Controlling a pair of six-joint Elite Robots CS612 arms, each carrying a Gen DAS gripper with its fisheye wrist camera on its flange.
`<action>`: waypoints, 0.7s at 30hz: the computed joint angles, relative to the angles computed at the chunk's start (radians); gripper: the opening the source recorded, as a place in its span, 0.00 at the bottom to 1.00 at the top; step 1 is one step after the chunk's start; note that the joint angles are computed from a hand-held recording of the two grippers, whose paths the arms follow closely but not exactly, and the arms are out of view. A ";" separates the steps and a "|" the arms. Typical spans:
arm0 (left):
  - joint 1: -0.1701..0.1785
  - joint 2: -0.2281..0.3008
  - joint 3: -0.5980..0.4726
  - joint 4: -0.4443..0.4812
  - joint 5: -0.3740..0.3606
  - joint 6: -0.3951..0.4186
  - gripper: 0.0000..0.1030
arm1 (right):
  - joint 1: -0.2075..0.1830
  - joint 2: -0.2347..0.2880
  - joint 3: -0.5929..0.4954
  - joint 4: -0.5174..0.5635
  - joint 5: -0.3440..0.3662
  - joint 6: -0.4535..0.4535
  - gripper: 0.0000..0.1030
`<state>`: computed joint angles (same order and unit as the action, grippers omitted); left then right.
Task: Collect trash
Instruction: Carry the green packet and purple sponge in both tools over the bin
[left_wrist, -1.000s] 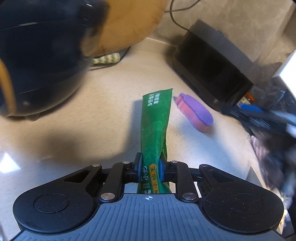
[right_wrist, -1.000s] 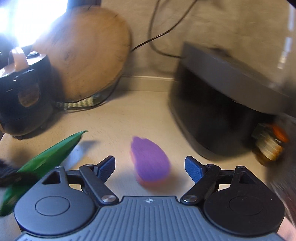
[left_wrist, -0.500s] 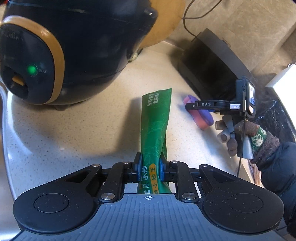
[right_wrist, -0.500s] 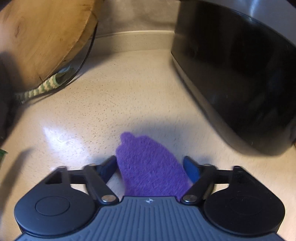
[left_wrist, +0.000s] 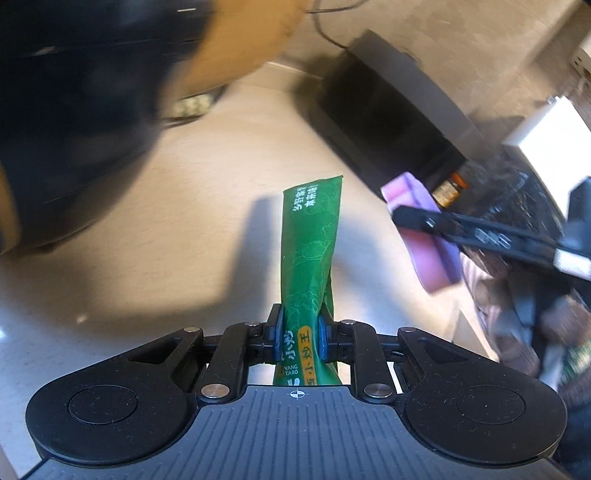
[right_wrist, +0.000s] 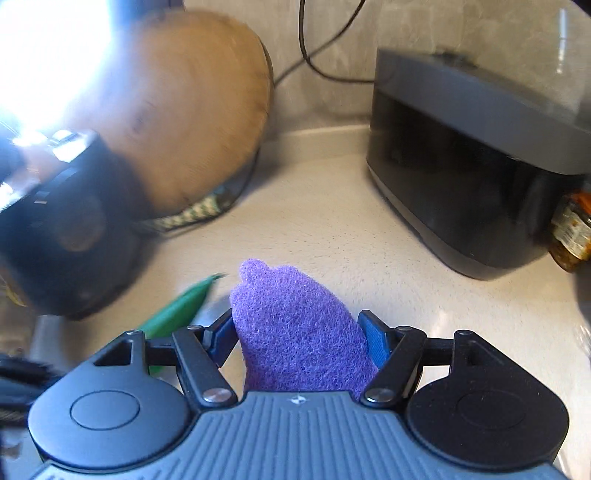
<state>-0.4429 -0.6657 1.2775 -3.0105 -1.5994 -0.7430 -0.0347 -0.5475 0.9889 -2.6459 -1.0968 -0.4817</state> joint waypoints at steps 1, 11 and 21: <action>-0.006 0.004 -0.012 0.006 -0.003 0.014 0.21 | -0.009 -0.025 0.045 -0.030 0.010 0.008 0.68; -0.113 0.028 -0.101 0.086 -0.118 0.190 0.21 | -0.159 -0.222 0.456 -0.295 -0.027 0.168 0.68; -0.199 0.151 -0.260 0.481 -0.301 0.290 0.21 | -0.322 -0.273 0.716 -0.310 -0.073 0.360 0.68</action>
